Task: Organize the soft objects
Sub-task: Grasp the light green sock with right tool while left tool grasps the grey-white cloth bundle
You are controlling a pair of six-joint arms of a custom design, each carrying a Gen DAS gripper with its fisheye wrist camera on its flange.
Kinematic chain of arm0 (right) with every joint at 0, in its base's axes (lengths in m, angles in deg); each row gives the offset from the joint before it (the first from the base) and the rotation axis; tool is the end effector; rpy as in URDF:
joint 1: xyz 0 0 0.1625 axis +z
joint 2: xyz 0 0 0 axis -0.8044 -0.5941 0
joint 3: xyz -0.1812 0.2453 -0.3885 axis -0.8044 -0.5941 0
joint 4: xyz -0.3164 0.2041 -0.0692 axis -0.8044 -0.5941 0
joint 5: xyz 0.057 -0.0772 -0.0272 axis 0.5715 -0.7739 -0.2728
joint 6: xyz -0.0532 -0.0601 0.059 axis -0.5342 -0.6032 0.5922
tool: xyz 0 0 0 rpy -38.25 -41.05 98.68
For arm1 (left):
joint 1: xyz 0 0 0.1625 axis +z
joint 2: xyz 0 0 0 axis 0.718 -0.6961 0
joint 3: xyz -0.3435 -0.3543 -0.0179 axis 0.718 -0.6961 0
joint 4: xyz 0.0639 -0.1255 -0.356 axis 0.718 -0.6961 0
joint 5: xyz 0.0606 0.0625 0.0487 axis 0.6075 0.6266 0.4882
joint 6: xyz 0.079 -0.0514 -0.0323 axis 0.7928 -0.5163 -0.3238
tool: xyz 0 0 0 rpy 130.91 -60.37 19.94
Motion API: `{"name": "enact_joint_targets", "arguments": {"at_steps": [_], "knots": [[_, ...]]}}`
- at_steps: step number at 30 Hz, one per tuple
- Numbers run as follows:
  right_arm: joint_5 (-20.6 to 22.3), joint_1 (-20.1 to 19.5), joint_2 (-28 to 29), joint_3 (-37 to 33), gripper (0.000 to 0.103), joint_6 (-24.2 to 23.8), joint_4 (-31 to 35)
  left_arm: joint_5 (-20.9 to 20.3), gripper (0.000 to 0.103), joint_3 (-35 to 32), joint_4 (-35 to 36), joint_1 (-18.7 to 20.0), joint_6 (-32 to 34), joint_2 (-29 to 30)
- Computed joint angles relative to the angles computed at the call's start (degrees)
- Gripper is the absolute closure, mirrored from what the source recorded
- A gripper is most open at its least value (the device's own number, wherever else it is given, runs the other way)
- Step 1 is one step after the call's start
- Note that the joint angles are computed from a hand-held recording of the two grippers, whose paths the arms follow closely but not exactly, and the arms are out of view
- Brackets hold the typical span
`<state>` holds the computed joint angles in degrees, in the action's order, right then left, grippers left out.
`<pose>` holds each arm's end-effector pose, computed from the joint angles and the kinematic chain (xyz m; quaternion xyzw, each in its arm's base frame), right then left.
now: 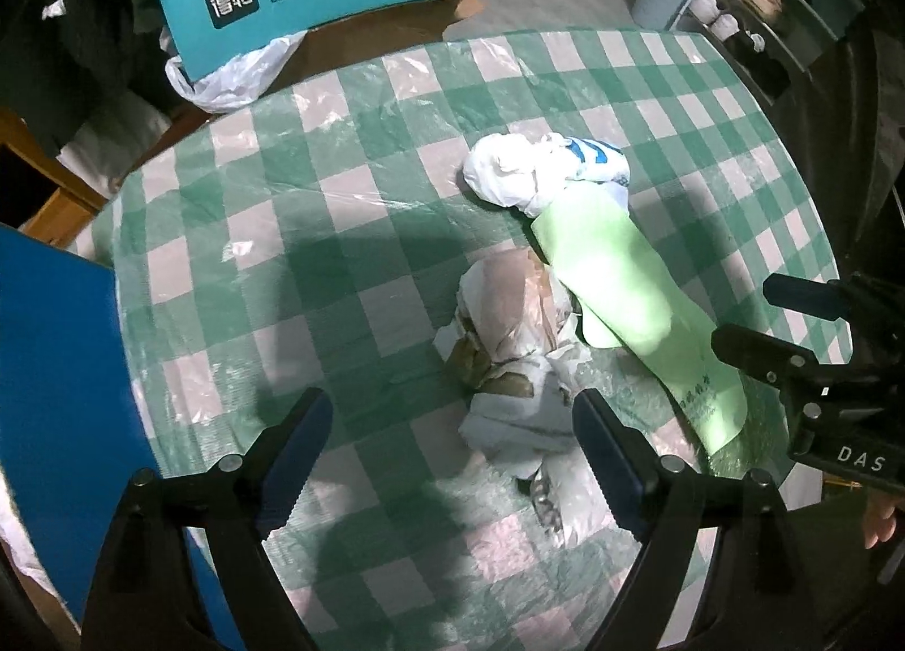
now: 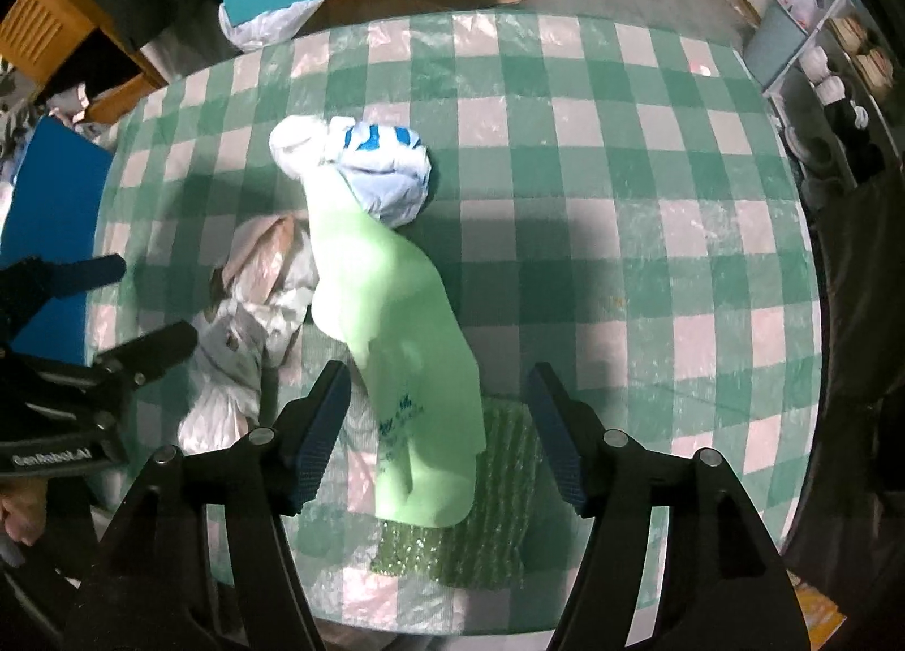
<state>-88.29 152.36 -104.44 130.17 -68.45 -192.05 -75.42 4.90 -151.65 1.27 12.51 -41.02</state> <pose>0.1791 -0.6706 0.2630 0.1761 -0.9337 0.0058 0.3117 -0.3311 -0.6399 0.1011 0.0664 0.9329 -0.0757 0.3457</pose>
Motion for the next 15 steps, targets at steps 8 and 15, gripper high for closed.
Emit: {"name": "enact_joint_targets", "arguments": {"at_steps": [8,15], "knots": [[-0.3,-0.3,0.8,-1.5,0.038,0.2,0.7,-0.8,0.015,-1.8,0.7,0.8,0.0,2.2],[0.0,-0.7,0.9,-1.7,0.038,-0.1,1.2,-0.7,0.015,-2.3,1.5,1.4,2.4,3.7]]}}
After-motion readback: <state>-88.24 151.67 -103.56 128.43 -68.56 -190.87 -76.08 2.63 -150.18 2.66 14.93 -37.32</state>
